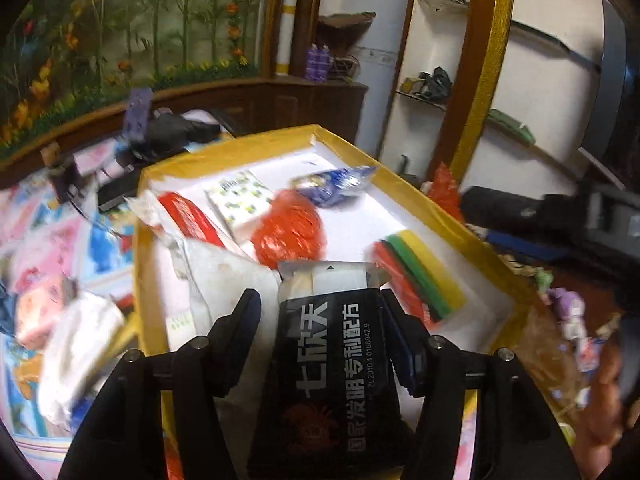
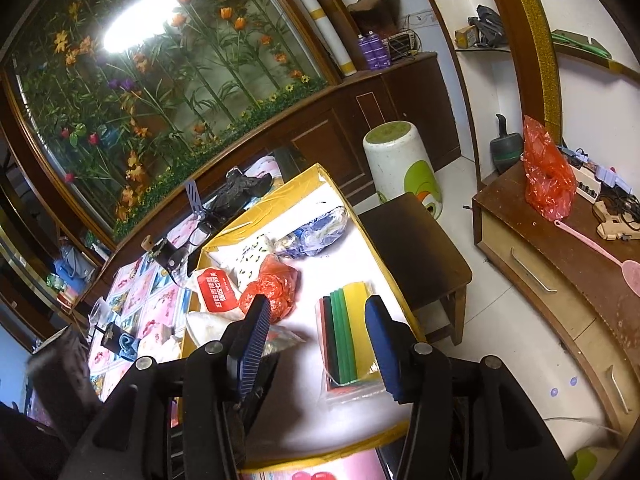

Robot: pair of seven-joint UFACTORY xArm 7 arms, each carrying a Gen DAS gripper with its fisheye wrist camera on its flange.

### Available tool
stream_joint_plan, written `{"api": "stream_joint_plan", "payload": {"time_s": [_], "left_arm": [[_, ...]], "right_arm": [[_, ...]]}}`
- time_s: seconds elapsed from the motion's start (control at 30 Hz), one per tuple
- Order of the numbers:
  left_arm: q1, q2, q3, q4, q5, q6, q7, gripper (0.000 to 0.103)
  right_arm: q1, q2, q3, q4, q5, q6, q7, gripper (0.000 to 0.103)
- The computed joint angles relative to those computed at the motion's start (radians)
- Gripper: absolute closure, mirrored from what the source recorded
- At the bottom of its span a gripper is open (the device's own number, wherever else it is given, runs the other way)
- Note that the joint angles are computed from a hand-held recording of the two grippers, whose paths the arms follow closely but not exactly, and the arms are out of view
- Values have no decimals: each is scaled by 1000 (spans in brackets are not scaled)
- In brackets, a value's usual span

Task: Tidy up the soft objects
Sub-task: 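Open the left gripper to drop the black bag into the box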

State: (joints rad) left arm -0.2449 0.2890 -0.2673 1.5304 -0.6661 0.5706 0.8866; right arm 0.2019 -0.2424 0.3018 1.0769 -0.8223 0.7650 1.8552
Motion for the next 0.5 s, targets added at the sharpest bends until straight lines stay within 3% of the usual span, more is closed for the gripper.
{"api": "stream_joint_plan", "payload": {"time_s": [0.07, 0.13, 0.2, 0.3, 0.5], "left_arm": [[15, -18, -20, -29, -60, -65, 63, 44], [38, -31, -36, -33, -138, -64, 126, 25], [60, -56, -48, -51, -251, -70, 215, 18], [69, -77, -23, -45, -338, -1, 270, 18], [86, -98, 51, -37, -362, 126, 240, 18]], "right_arm": [[5, -15, 9, -5, -2, 14, 7, 50], [8, -28, 19, -7, 0, 28, 9, 46], [12, -41, 35, -5, -4, 50, 14, 45], [17, -55, 52, 1, -5, 71, 12, 44], [22, -61, 86, 28, -25, 98, 15, 38]]}}
